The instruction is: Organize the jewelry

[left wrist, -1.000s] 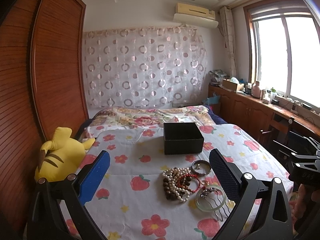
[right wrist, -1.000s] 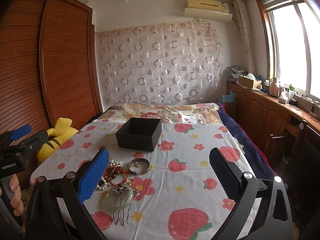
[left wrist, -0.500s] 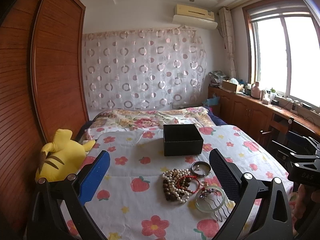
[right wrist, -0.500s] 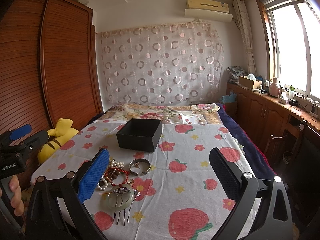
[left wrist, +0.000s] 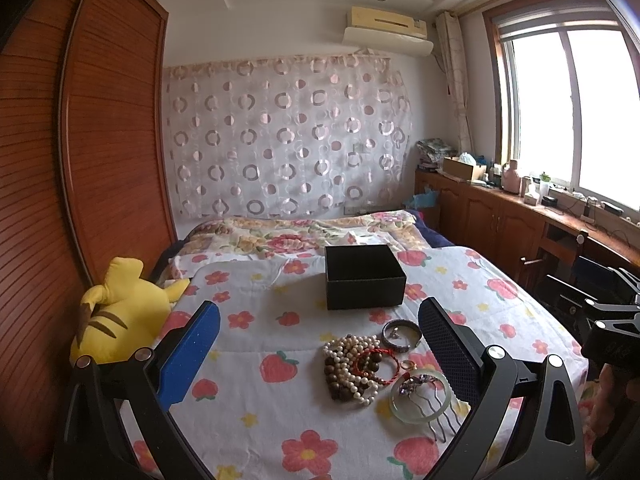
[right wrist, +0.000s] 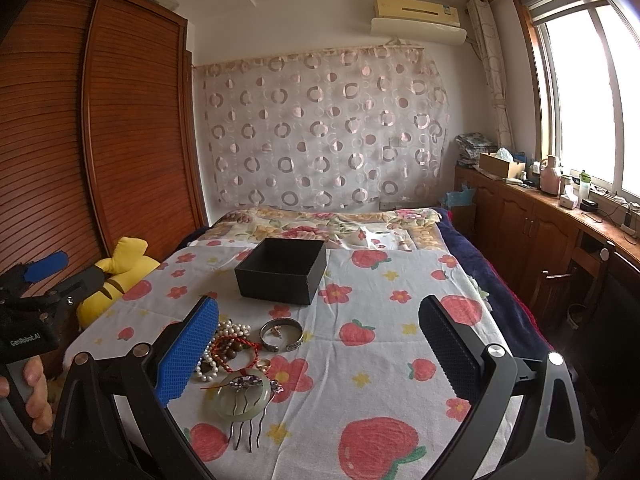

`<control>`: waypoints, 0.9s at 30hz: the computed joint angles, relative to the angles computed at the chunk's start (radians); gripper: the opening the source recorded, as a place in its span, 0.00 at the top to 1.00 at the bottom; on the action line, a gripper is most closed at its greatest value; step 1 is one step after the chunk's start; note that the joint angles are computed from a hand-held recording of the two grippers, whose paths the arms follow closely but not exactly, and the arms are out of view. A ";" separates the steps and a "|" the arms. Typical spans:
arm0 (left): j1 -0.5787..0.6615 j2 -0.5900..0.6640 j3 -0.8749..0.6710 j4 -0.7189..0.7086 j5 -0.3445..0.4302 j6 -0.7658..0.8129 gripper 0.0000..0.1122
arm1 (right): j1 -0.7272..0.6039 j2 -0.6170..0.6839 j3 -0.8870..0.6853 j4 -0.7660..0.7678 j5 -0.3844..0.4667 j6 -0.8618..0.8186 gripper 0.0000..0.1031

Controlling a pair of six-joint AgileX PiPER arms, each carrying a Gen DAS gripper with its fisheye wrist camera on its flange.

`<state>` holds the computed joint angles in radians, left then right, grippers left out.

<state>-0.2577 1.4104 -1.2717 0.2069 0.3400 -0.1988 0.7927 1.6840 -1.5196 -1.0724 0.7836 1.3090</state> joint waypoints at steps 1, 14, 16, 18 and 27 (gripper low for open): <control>-0.001 -0.002 0.007 0.006 -0.006 -0.007 0.15 | 0.002 0.002 0.000 -0.001 0.000 0.005 0.02; -0.007 -0.004 0.011 0.026 -0.007 -0.025 0.15 | 0.017 0.019 -0.026 0.001 0.015 0.002 0.02; -0.005 -0.002 0.011 0.006 -0.004 -0.007 0.15 | 0.020 0.026 -0.036 0.006 0.021 -0.006 0.02; 0.003 0.011 0.009 -0.049 0.001 0.049 0.15 | 0.022 0.032 -0.042 0.010 0.023 -0.020 0.02; 0.071 0.118 0.002 -0.540 0.053 0.544 0.15 | -0.049 -0.007 0.075 0.120 -0.085 -0.111 0.15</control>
<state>-0.1869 1.5283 -1.2694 -0.3332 0.3934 0.3451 0.7439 1.6773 -1.4444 -0.9524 0.6981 1.1978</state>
